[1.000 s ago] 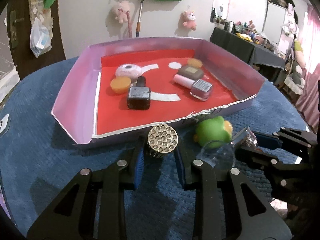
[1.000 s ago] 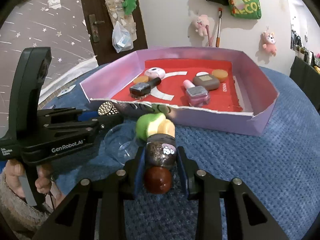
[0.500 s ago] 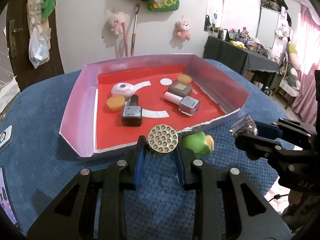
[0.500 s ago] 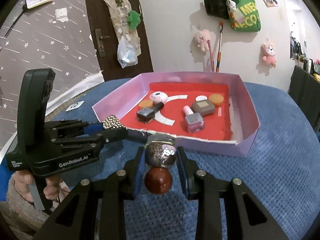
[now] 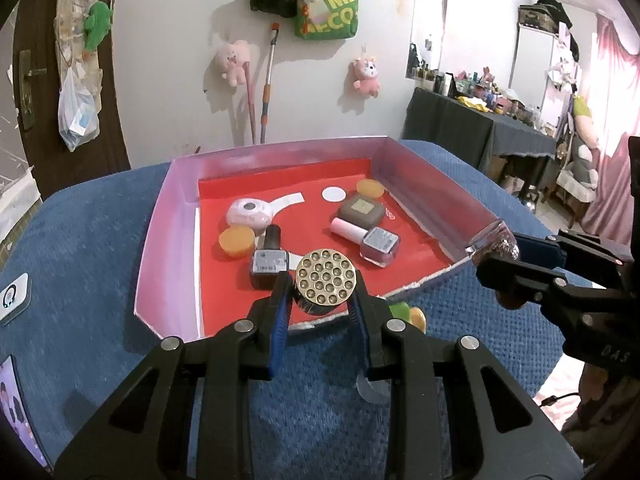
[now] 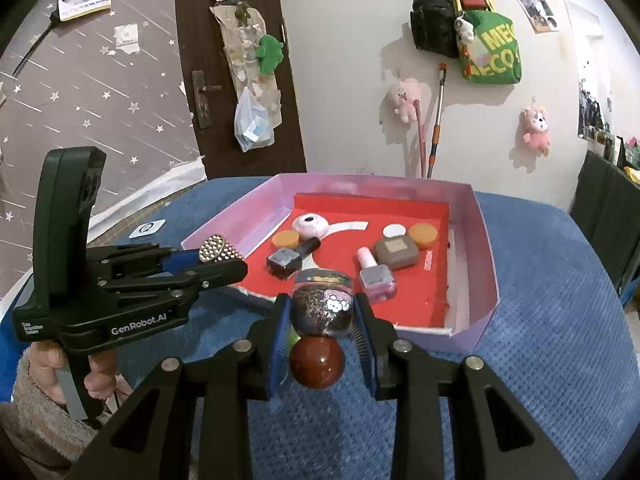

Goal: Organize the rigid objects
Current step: 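Carry the studded cylinder with left tool into the box while right tool carries the glittery bottle in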

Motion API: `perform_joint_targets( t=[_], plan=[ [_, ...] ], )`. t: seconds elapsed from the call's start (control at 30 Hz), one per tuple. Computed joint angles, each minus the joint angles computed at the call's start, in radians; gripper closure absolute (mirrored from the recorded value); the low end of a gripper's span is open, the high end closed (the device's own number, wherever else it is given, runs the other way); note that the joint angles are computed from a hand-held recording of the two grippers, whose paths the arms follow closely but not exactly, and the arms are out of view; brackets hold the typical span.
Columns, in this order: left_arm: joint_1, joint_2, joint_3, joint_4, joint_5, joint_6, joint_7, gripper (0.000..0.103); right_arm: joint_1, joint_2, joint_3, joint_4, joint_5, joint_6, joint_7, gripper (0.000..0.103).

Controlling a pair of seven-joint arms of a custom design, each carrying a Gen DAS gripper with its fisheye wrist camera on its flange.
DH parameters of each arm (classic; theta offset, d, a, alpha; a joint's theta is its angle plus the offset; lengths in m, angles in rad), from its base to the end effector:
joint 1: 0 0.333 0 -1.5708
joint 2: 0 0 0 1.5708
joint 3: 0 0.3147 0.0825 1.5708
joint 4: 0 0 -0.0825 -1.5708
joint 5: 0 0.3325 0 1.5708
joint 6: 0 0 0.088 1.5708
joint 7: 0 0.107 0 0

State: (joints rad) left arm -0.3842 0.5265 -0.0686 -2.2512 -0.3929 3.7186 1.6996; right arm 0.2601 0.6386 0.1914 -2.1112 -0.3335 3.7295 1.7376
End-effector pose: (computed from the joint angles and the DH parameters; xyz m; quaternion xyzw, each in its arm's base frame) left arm 0.5213 -0.1934 0.2856 -0.5956 0.6709 -0.3540 0.2640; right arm 0.5189 0.2824 0.2818 -0.7682 0.4227 -0.1692 0.4501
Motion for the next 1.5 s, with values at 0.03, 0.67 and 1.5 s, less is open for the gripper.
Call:
perform_joint_targets(
  t=[0.03, 0.67, 1.5],
  plan=[
    [0.001, 0.000, 0.000, 0.003, 0.002, -0.002, 0.000, 0.077, -0.001, -0.001, -0.001, 0.006, -0.001, -0.003, -0.002, 0.070],
    [0.014, 0.030, 0.018, 0.085, 0.042, -0.075, -0.004, 0.077, -0.107, 0.073, 0.087, 0.177, -0.099, -0.179, 0.001, 0.070],
    [0.112, 0.106, -0.002, 0.172, 0.239, -0.232, -0.169, 0.077, -0.338, 0.294, 0.464, 0.414, 0.053, -0.566, -0.312, 0.070]
  ],
)
